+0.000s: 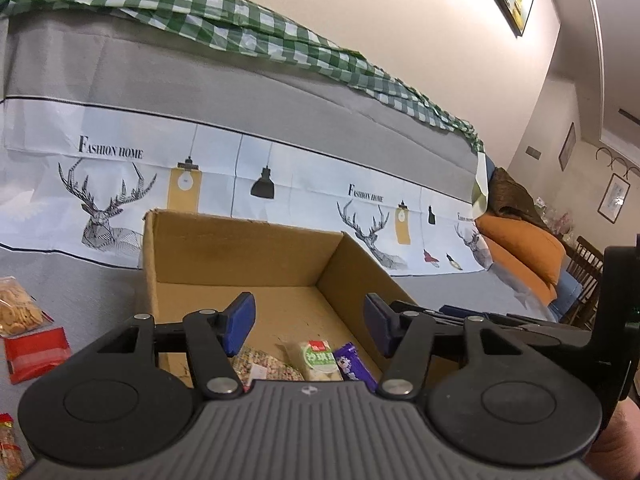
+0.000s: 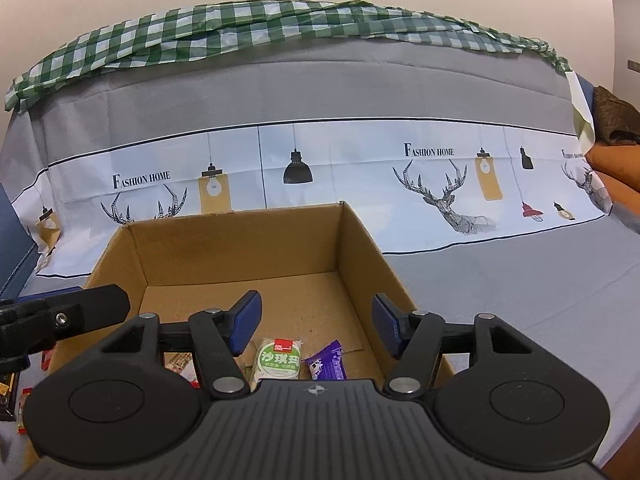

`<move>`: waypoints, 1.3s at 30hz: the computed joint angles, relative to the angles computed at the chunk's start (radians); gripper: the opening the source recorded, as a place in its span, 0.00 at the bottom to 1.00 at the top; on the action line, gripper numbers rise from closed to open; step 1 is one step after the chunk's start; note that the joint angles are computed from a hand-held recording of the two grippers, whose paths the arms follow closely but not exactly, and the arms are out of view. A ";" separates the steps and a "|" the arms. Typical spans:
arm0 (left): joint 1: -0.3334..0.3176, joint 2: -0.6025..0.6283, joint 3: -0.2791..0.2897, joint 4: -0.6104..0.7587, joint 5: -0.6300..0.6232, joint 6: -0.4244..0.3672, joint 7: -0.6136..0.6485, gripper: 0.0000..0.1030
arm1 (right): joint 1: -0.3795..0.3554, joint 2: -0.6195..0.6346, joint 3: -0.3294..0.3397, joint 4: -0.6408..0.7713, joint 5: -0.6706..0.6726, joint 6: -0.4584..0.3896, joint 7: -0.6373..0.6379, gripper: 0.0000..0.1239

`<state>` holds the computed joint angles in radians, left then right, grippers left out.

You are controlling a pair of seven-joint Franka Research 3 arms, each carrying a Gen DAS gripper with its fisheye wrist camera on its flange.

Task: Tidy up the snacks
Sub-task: 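Move both open tools back from the box toward the remaining snacks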

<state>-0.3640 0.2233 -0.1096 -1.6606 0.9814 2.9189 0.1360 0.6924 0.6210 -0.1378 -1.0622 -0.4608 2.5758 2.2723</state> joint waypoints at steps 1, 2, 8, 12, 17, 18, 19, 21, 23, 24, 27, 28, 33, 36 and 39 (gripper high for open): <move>-0.002 -0.002 0.004 -0.001 0.008 0.001 -0.013 0.62 | 0.001 0.001 -0.001 0.001 0.000 0.000 0.001 0.51; -0.002 -0.005 0.007 -0.003 0.014 0.002 -0.025 0.62 | 0.003 -0.001 -0.004 -0.002 -0.004 0.003 0.006 0.51; -0.014 -0.026 0.015 -0.010 0.108 -0.040 -0.121 0.62 | 0.015 -0.011 -0.017 -0.018 -0.034 0.013 0.031 0.50; -0.006 -0.053 0.000 -0.032 0.187 -0.080 -0.177 0.66 | 0.026 -0.020 -0.023 -0.034 -0.058 0.016 0.061 0.47; 0.017 -0.117 -0.034 -0.088 0.274 -0.125 -0.209 0.66 | 0.031 -0.028 -0.016 -0.039 -0.065 0.010 0.100 0.46; 0.028 -0.132 -0.043 -0.104 0.269 -0.122 -0.197 0.67 | 0.034 -0.031 -0.015 -0.043 -0.067 0.012 0.111 0.46; 0.042 -0.149 -0.051 -0.124 0.246 -0.110 -0.173 0.67 | 0.036 -0.031 -0.014 -0.042 -0.069 0.013 0.119 0.46; 0.072 -0.181 -0.064 -0.168 0.165 -0.071 -0.115 0.67 | 0.040 -0.035 -0.011 -0.046 -0.071 0.019 0.136 0.45; 0.102 -0.214 -0.073 -0.224 0.052 -0.013 -0.032 0.65 | 0.044 -0.041 -0.006 -0.054 -0.071 0.031 0.151 0.44; 0.115 -0.230 -0.076 -0.254 -0.033 0.012 0.043 0.62 | 0.047 -0.043 -0.004 -0.058 -0.071 0.038 0.157 0.42; 0.128 -0.273 -0.078 -0.324 -0.352 0.028 0.405 0.52 | 0.047 -0.051 0.011 -0.072 -0.058 0.074 0.161 0.35; 0.132 -0.286 -0.080 -0.336 -0.395 0.007 0.482 0.48 | 0.048 -0.053 0.014 -0.077 -0.053 0.085 0.161 0.33; 0.215 -0.370 -0.101 -0.429 -0.374 -0.042 0.417 0.33 | 0.055 -0.055 0.033 -0.084 -0.008 0.152 0.142 0.26; 0.260 -0.409 -0.116 -0.460 -0.359 -0.114 0.314 0.33 | 0.057 -0.035 0.055 -0.059 0.037 0.175 0.093 0.26; 0.269 -0.440 -0.096 -0.496 -0.439 -0.152 0.288 0.33 | 0.059 -0.006 0.090 -0.019 0.098 0.180 0.012 0.26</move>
